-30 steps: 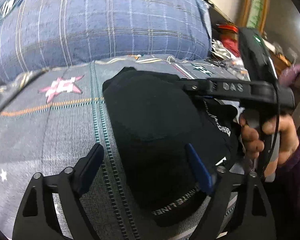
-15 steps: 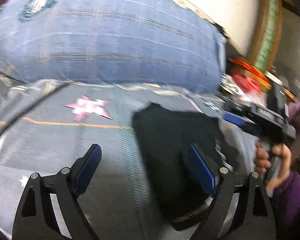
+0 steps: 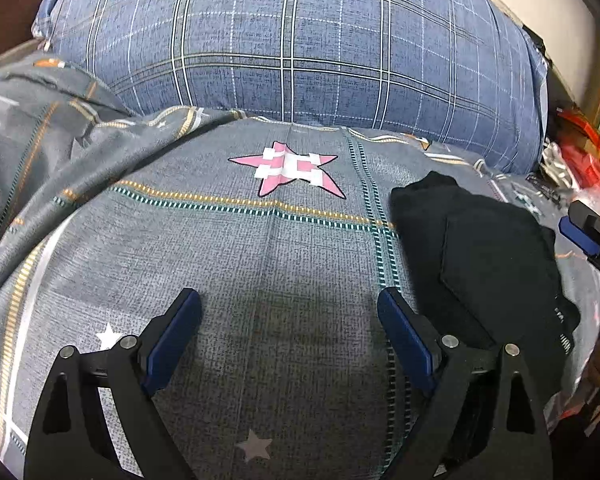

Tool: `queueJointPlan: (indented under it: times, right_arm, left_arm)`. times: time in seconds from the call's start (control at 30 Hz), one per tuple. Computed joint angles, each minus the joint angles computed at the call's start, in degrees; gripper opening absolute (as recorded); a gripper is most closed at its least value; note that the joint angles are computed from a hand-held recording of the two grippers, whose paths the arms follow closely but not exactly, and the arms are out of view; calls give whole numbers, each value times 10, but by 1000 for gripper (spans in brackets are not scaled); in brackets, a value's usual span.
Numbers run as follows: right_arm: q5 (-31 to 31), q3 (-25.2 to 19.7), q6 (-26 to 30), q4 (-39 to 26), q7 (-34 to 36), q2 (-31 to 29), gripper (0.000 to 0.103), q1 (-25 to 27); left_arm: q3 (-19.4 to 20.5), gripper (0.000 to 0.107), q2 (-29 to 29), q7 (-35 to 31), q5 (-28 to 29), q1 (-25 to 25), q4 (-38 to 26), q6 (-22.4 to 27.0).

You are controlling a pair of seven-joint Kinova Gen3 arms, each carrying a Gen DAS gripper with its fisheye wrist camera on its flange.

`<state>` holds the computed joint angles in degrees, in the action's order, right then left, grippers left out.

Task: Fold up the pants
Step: 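Release the folded black pants from the left gripper and lift it away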

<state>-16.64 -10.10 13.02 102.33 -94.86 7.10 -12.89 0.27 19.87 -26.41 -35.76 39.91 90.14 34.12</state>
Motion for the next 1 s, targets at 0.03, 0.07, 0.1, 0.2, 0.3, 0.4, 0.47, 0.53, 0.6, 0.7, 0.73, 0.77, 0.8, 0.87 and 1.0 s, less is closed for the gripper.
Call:
queueJointPlan:
  times: [0.03, 0.07, 0.1, 0.2, 0.3, 0.4, 0.47, 0.53, 0.6, 0.7, 0.73, 0.77, 0.8, 0.87, 1.0]
  right_arm:
    - [23, 15, 7, -6, -15, 3, 60, -22]
    - [46, 37, 21, -14, -37, 6, 60, -48]
    - [69, 60, 45, -27, -54, 12, 60, -75]
    - [139, 132, 115, -70, -108, 49, 58, -154]
    - [209, 151, 156, -94, -173, 65, 60, -189]
    - [254, 88, 160, -94, -212, 66, 63, -141]
    - [277, 73, 159, -92, -230, 65, 64, -134]
    - [295, 76, 159, -90, -243, 66, 66, -141]
    - [308, 76, 160, -92, -253, 68, 67, -145]
    - [324, 69, 161, -93, -264, 68, 68, -142]
    - [324, 72, 160, -92, -263, 68, 68, -144]
    - [324, 73, 160, -91, -263, 68, 68, -146]
    - [328, 68, 160, -92, -266, 68, 68, -142]
    - [345, 45, 163, -93, -279, 69, 68, -125]
    - [357, 55, 166, -95, -293, 70, 70, -138]
  left_arm:
    - [1, 91, 4, -3, -2, 3, -6, 10]
    - [-1, 91, 5, 1, -7, 8, -8, 15]
    - [-5, 92, 7, 9, -15, 13, -7, 15]
    - [-11, 101, 16, 28, -31, 25, -15, 34]
    - [-7, 103, 27, 28, -34, 28, -32, 62]
    - [-4, 103, 32, 26, -39, 31, -41, 77]
    - [-3, 103, 32, 26, -39, 30, -41, 78]
    - [-2, 103, 32, 27, -40, 30, -41, 79]
    - [-1, 103, 32, 28, -41, 30, -40, 79]
    - [-1, 103, 31, 28, -41, 29, -40, 79]
    - [0, 103, 31, 28, -41, 29, -40, 79]
    - [0, 103, 31, 28, -41, 29, -40, 79]
    - [0, 103, 31, 28, -42, 29, -40, 79]
    - [1, 103, 31, 28, -41, 28, -40, 79]
    - [1, 103, 30, 28, -42, 29, -39, 79]
